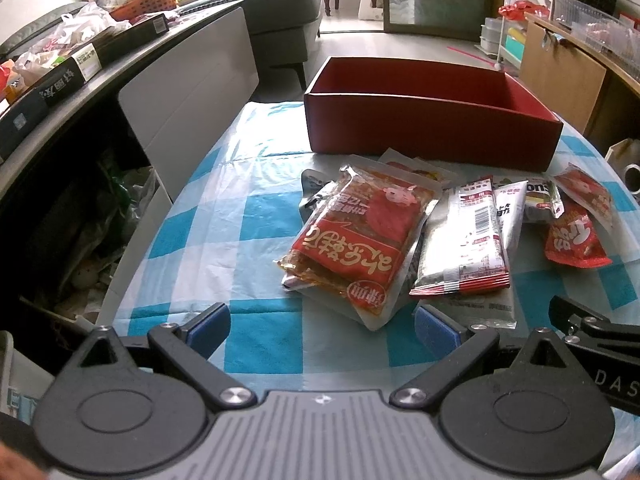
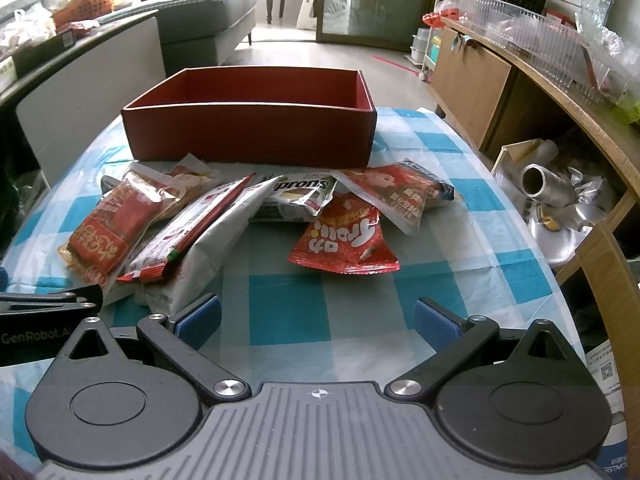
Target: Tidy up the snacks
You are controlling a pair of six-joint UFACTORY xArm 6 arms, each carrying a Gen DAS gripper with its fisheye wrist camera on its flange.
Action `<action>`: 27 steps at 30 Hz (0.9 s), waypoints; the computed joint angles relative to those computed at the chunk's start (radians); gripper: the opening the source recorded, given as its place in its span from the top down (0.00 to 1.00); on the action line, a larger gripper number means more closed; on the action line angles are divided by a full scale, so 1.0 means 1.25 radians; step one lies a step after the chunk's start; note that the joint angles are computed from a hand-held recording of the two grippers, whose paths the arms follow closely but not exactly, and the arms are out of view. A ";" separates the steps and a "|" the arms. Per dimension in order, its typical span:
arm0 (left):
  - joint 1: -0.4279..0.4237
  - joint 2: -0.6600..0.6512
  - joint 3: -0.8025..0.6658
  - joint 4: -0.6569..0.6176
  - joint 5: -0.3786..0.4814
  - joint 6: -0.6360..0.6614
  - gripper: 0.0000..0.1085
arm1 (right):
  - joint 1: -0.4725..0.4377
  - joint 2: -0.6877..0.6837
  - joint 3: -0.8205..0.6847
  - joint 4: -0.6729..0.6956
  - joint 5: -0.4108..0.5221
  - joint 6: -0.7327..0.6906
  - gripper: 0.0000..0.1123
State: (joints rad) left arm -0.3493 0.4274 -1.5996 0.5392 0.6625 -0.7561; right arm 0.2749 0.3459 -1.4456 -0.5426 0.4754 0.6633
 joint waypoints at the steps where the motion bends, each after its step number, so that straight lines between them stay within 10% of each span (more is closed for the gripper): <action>1: 0.000 0.001 -0.001 -0.001 0.000 0.001 0.13 | 0.000 0.000 0.000 0.003 0.001 -0.002 0.08; 27: 0.023 0.042 -0.065 -0.057 0.001 0.088 0.13 | -0.003 0.012 -0.016 0.076 0.008 -0.054 0.08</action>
State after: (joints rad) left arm -0.3201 0.4799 -1.6808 0.4681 0.6635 -0.6459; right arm 0.2710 0.3607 -1.4653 -0.4475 0.4854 0.5955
